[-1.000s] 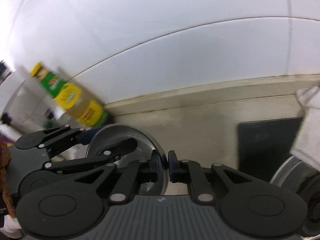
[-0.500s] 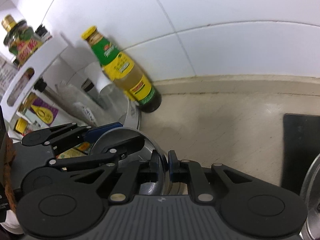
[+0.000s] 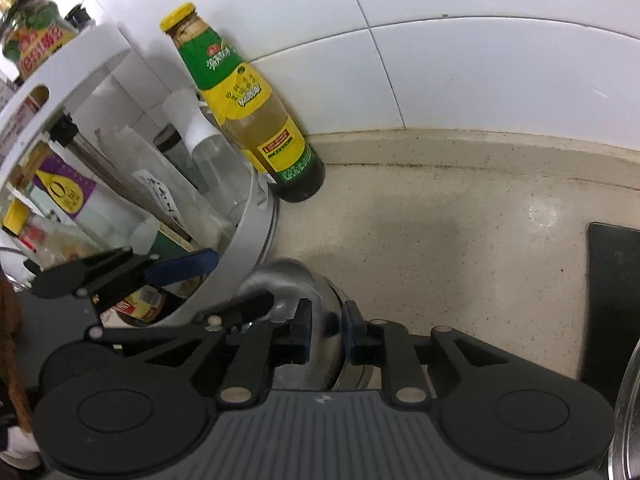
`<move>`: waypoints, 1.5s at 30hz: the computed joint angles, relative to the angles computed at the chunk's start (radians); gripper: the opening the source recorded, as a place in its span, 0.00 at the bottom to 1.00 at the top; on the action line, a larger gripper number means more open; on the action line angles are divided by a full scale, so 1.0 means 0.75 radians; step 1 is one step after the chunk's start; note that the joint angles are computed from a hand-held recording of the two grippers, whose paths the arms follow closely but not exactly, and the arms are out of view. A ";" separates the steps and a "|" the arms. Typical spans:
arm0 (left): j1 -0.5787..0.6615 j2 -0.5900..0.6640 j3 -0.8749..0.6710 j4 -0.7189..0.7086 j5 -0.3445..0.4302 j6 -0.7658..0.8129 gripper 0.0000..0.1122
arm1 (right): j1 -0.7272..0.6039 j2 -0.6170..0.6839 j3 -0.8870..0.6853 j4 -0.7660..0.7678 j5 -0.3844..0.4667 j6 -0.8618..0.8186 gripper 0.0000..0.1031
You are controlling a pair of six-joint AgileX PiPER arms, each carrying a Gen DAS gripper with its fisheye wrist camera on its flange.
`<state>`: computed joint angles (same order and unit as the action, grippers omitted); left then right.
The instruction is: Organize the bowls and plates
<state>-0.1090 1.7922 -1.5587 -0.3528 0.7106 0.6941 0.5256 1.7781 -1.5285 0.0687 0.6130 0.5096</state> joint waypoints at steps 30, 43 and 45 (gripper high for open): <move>0.119 -0.381 0.481 -0.292 -0.125 0.314 0.75 | 0.069 -0.091 0.091 -0.054 -0.010 0.110 0.30; 0.328 -0.331 0.845 -1.045 -0.104 1.195 0.81 | 0.010 0.063 -0.028 0.054 0.044 -0.021 0.50; 0.311 -0.265 0.832 -1.125 -0.109 1.289 0.81 | 0.005 0.103 -0.069 0.054 0.072 -0.038 0.53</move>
